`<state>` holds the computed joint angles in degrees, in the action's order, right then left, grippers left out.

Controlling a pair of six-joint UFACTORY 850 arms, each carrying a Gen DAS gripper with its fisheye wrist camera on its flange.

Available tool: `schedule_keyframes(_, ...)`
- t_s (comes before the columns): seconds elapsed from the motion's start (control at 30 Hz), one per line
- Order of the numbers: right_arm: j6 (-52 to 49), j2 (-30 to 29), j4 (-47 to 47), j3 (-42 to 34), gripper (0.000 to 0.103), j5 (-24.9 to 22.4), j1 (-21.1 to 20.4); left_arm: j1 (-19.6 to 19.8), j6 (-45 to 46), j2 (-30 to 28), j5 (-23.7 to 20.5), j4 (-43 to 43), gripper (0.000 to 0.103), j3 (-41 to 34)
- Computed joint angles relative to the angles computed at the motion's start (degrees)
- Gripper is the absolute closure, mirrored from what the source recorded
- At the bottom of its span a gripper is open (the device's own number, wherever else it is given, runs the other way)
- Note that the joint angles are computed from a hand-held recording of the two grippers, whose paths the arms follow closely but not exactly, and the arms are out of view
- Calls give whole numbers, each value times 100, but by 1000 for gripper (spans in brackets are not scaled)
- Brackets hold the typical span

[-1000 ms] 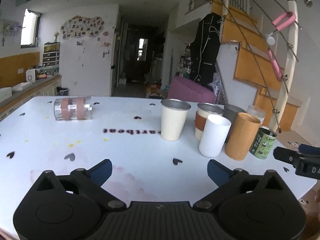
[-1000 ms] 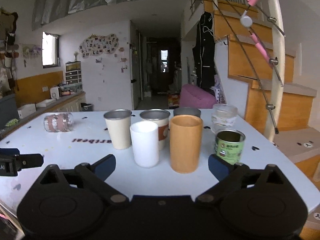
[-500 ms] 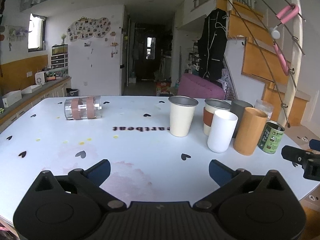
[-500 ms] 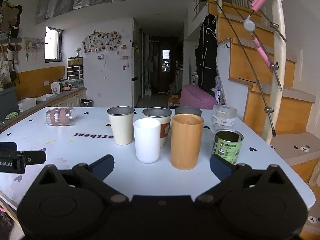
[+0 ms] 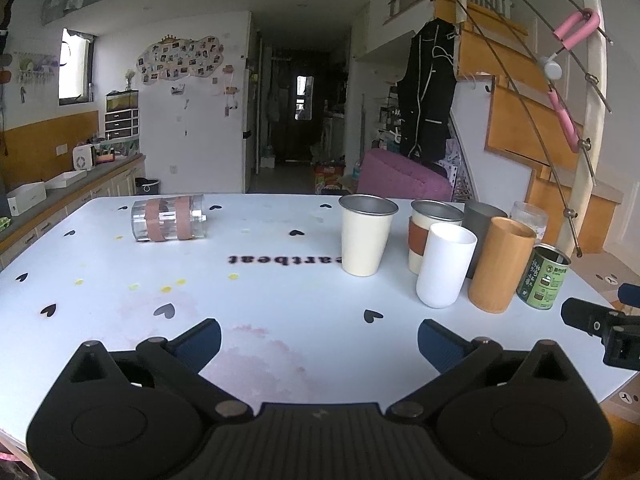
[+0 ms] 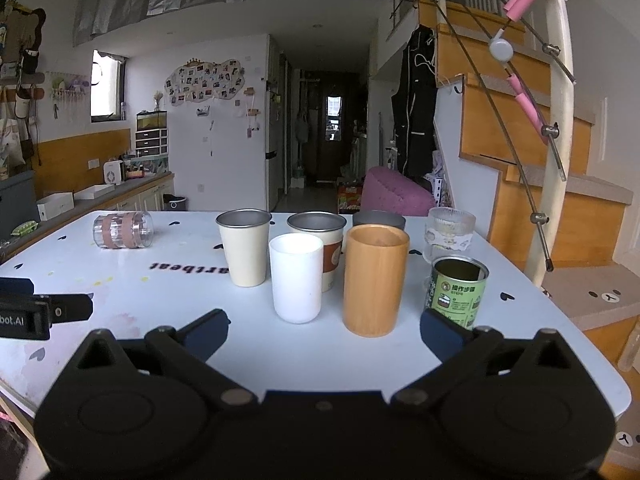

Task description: Flip cup upright

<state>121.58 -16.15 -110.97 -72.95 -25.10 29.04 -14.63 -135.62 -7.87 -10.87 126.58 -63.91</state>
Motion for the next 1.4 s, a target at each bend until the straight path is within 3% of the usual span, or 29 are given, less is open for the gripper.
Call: schedule_keyframes(1.4, 18, 13, 9, 18, 0, -46, 10, -22, 255, 33, -60, -262, 0, 38)
